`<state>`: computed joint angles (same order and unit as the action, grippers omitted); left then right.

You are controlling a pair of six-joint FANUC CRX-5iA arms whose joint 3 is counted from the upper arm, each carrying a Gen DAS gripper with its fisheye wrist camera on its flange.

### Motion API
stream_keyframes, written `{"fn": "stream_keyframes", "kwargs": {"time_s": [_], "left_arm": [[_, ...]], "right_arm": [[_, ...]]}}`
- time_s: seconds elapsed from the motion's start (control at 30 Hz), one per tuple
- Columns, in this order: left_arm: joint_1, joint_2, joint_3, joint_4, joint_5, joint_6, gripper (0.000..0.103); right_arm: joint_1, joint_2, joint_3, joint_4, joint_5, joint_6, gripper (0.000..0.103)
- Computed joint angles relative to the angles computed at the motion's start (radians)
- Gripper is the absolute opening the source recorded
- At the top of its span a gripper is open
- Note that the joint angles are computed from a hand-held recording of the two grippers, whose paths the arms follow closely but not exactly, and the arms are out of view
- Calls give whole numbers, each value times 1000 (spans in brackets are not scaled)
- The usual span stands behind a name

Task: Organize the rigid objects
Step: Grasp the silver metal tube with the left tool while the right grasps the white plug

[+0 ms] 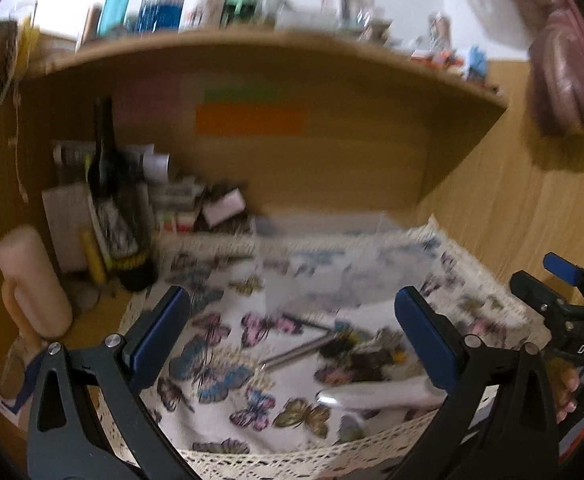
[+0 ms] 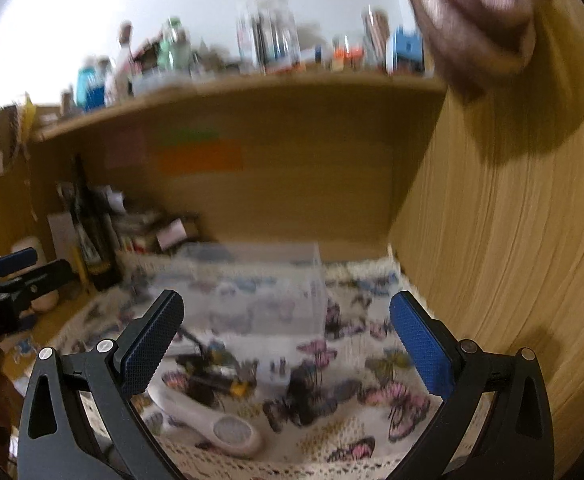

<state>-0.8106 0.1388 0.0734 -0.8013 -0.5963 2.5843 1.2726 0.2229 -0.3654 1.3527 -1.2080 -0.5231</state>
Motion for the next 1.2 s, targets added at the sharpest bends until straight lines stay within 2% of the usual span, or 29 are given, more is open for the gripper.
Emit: {"fn": "stream_keyframes", "kwargs": {"time_s": [0.1,0.2,0.33,0.43,0.47,0.53,0.63,0.77,0.93,1.0,1.07,1.2], "left_arm": [[46,24,-12,110,18,-97,103],[98,64,-12,262,23,-244,88],[161,139,9,488,14,-485,82],[223,188,-15,767,43,-775,75],[240,217,-3,852,20,-860,73],[256,266,46,913,-47,-927,62],[267,326,120,938,-132,-964,60],[259,382,212,876,-213,-960,60],[264,422,254,882,-253,-997,59],[257,425,263,865,-254,-993,59],[258,431,267,874,-253,-1000,57],[245,460,323,859,-290,-1023,37]], "right_arm": [[-14,6,7,-52,52,26,103],[-31,17,14,-99,105,55,103],[-63,34,28,-159,181,92,101],[-88,33,30,-205,240,115,92],[-97,35,32,-229,261,126,88],[-114,38,38,-275,299,152,82],[-130,46,44,-310,331,168,78],[-146,58,61,-349,355,192,76],[-165,79,99,-416,374,259,64],[-169,94,122,-451,375,300,54],[-169,104,133,-453,363,308,52],[-174,102,124,-424,385,294,43]]}}
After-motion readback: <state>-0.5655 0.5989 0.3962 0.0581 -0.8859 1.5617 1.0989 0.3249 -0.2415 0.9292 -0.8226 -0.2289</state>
